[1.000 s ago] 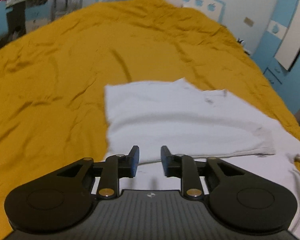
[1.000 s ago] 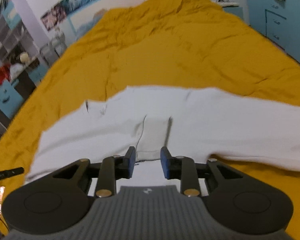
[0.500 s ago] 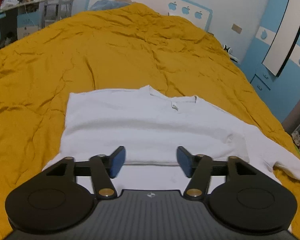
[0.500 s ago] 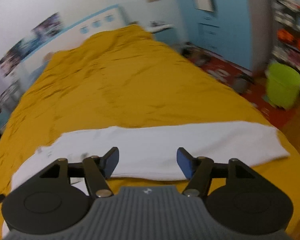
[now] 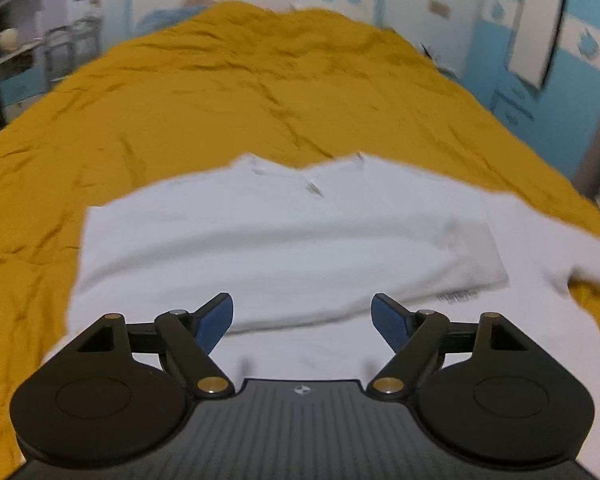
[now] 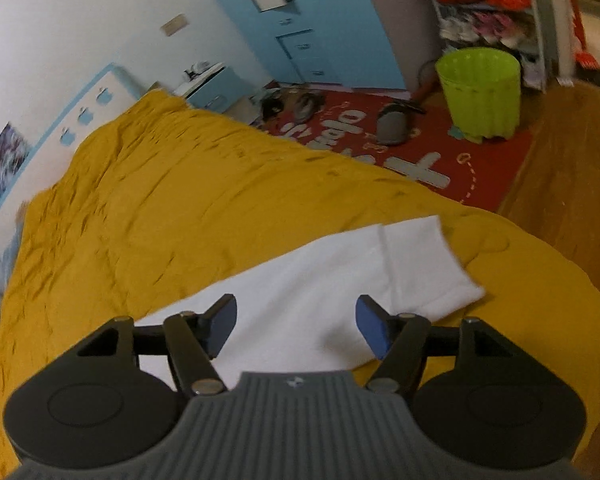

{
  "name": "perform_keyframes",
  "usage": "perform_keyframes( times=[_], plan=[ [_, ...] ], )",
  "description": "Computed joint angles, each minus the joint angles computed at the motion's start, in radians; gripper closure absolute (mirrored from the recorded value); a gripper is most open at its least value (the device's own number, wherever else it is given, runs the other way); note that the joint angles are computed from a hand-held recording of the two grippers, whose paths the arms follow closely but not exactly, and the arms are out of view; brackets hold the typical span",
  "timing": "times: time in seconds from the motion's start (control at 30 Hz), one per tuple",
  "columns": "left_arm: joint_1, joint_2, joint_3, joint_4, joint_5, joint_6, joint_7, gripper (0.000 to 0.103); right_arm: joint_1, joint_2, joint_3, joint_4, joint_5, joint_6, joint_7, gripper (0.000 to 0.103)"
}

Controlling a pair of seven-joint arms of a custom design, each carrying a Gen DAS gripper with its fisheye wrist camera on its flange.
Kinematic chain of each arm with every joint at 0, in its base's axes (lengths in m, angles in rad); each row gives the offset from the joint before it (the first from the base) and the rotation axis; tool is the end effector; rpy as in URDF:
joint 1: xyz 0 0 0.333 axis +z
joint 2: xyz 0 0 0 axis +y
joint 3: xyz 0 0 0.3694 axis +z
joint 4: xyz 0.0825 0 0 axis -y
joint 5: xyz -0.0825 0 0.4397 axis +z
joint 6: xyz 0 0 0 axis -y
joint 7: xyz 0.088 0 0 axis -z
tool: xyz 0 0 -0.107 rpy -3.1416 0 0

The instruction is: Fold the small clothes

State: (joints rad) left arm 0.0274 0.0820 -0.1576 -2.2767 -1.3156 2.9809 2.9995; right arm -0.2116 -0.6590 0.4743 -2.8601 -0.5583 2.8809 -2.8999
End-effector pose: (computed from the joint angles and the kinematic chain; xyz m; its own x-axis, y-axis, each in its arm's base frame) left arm 0.5819 -0.0074 0.3682 -0.3147 -0.9480 0.0474 -0.6996 0.1979 -0.6866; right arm 0.3639 0.1204 0.4149 -0.6905 -0.5656 -0.4509 -0.2949 0.7893 -0.5385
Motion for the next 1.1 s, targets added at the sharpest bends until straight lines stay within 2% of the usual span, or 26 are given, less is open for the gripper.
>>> perform_keyframes(
  times=[0.03, 0.13, 0.23, 0.3, 0.33, 0.43, 0.53, 0.6, 0.67, 0.7, 0.73, 0.77, 0.9, 1.0, 1.1],
  plan=[
    [-0.007, 0.003, -0.001, -0.005, 0.040, 0.006, -0.028, 0.011, -0.023, 0.006, 0.002, -0.007, -0.009, 0.012, 0.007, 0.042],
    [-0.009, 0.009, -0.012, -0.006, 0.023, 0.015, -0.007, 0.011, -0.057, -0.022, -0.006, -0.039, -0.020, 0.014, 0.014, 0.042],
    [-0.010, 0.020, -0.008, -0.006, 0.096, 0.015, -0.104, 0.012, -0.079, -0.038, -0.043, -0.075, -0.017, 0.040, -0.013, 0.042],
    [0.007, 0.025, -0.017, 0.004, 0.055, -0.006, -0.085, 0.021, -0.080, -0.034, -0.078, -0.098, 0.002, 0.058, -0.054, 0.042],
    [0.013, 0.026, -0.016, 0.009, 0.040, -0.022, -0.088, 0.024, -0.086, -0.026, -0.089, -0.108, 0.013, 0.071, -0.072, 0.042],
    [0.012, 0.028, -0.005, 0.010, 0.104, -0.028, -0.199, 0.024, -0.120, 0.010, -0.094, -0.127, 0.046, 0.127, -0.104, 0.042],
    [0.023, 0.023, -0.008, 0.008, 0.107, -0.025, -0.202, 0.026, -0.163, 0.077, -0.088, -0.135, 0.071, 0.203, -0.140, 0.043],
    [0.033, 0.018, -0.013, 0.010, 0.059, -0.024, -0.155, 0.031, -0.197, 0.104, -0.071, -0.146, 0.093, 0.266, -0.147, 0.057],
    [0.035, 0.011, -0.011, 0.008, 0.010, -0.017, -0.103, 0.032, -0.196, 0.105, -0.074, -0.154, 0.130, 0.289, -0.150, 0.082],
    [0.033, 0.008, -0.008, 0.008, 0.004, -0.015, -0.094, 0.033, -0.180, 0.085, -0.079, -0.152, 0.148, 0.263, -0.155, 0.087],
    [0.032, 0.005, -0.002, 0.004, 0.010, -0.014, -0.099, 0.034, -0.165, 0.062, -0.079, -0.146, 0.160, 0.232, -0.169, 0.098],
    [0.030, 0.003, 0.003, 0.002, 0.025, -0.010, -0.114, 0.038, -0.159, 0.039, -0.072, -0.139, 0.170, 0.208, -0.182, 0.103],
    [0.033, -0.009, 0.017, -0.013, 0.057, -0.003, -0.137, 0.046, -0.126, -0.060, -0.029, -0.080, 0.192, 0.105, -0.229, 0.103],
    [0.044, -0.023, 0.031, -0.021, 0.059, -0.021, -0.155, 0.049, -0.110, -0.068, 0.003, 0.010, 0.169, 0.078, -0.262, 0.103],
    [0.059, -0.037, 0.045, -0.018, -0.045, -0.043, -0.074, 0.053, -0.109, -0.025, 0.040, 0.122, 0.138, 0.078, -0.279, 0.103]
  ],
)
